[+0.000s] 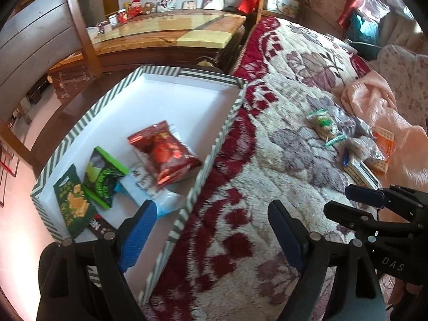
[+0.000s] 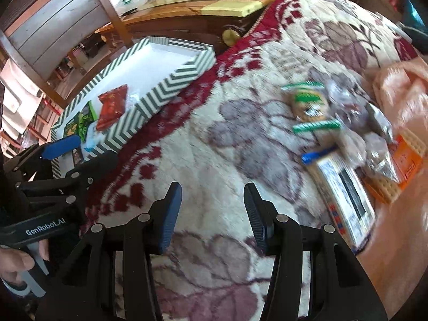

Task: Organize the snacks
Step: 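Move both grippers back toward the snack pile on the blanket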

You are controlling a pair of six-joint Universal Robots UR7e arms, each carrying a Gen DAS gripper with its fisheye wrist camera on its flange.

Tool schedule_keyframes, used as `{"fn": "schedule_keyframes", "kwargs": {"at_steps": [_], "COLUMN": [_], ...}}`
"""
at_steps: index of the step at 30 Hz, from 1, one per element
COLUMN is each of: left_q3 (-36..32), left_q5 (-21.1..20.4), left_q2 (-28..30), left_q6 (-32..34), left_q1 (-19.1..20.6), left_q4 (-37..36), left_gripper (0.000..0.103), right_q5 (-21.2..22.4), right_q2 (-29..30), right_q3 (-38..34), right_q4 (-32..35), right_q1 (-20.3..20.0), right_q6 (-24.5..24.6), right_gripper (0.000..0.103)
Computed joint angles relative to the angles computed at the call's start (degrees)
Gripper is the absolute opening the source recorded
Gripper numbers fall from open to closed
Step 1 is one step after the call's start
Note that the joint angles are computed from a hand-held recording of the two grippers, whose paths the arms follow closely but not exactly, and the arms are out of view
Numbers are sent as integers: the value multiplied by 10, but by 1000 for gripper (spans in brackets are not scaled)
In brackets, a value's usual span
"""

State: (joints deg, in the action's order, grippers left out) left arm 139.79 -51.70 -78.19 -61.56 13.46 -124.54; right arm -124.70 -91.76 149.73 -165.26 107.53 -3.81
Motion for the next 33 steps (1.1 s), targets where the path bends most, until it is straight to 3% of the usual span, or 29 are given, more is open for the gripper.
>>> {"fn": "schedule_keyframes", "kwargs": {"at_steps": [24,33], "left_q3": [-29,-43], "left_q5": [-44,-61], "left_q2": [94,122], "left_q6": [64,85], "left_q1": [-9,-7], "left_q4": [-88,-105], "left_gripper": [87,87], "right_q5": [26,43], "right_q2": [-247,-285], "right_q3": [70,64], "right_q4": [55,67], "right_q1": [-148,-181], "right_q6": [-71,-97], "right_gripper": [48,48]}}
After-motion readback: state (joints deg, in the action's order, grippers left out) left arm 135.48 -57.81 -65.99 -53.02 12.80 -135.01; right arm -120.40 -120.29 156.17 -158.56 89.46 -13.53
